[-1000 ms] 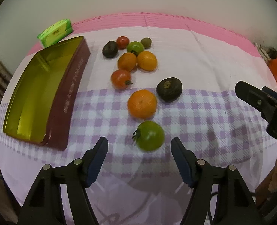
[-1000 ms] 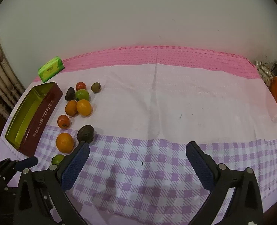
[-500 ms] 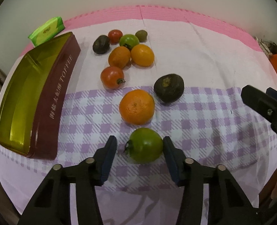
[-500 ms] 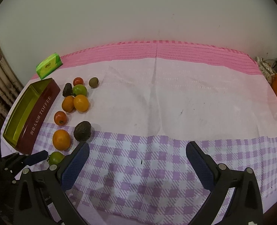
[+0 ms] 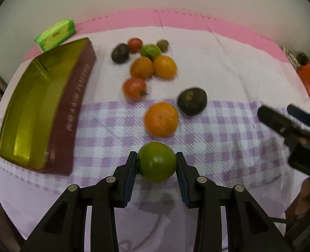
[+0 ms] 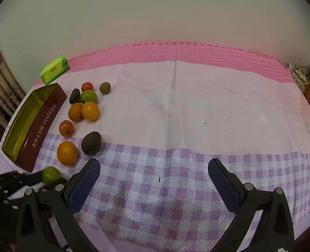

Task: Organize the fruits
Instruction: 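Close the left gripper on the green tomato, then carry the green tomato into the tin with left gripper while right gripper grasps orange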

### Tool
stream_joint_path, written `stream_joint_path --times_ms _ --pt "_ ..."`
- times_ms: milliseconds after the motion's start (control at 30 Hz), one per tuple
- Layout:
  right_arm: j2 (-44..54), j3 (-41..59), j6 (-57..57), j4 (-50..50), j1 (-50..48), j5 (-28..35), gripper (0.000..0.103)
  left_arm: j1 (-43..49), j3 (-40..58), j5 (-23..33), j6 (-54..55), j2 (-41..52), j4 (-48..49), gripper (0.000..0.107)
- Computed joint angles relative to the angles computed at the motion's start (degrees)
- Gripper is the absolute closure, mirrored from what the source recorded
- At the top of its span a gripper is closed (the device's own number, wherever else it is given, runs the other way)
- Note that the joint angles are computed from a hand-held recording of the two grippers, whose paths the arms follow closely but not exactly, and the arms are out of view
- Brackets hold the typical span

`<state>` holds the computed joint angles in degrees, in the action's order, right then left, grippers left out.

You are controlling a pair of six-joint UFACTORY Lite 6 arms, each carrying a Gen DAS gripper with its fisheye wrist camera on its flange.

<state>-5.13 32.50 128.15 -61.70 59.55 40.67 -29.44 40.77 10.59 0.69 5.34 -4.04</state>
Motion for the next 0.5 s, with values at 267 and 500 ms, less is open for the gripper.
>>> stream_joint_path --times_ms 267,500 --pt "3.2 2.2 0.6 -0.4 1.8 0.3 0.001 12.6 5.3 5.7 12.8 -5.0 -5.1 0.069" --pt "10.1 7.6 0.8 -3.0 3.6 -1.1 0.009 27.0 16.5 6.7 19.0 4.6 -2.4 0.069"
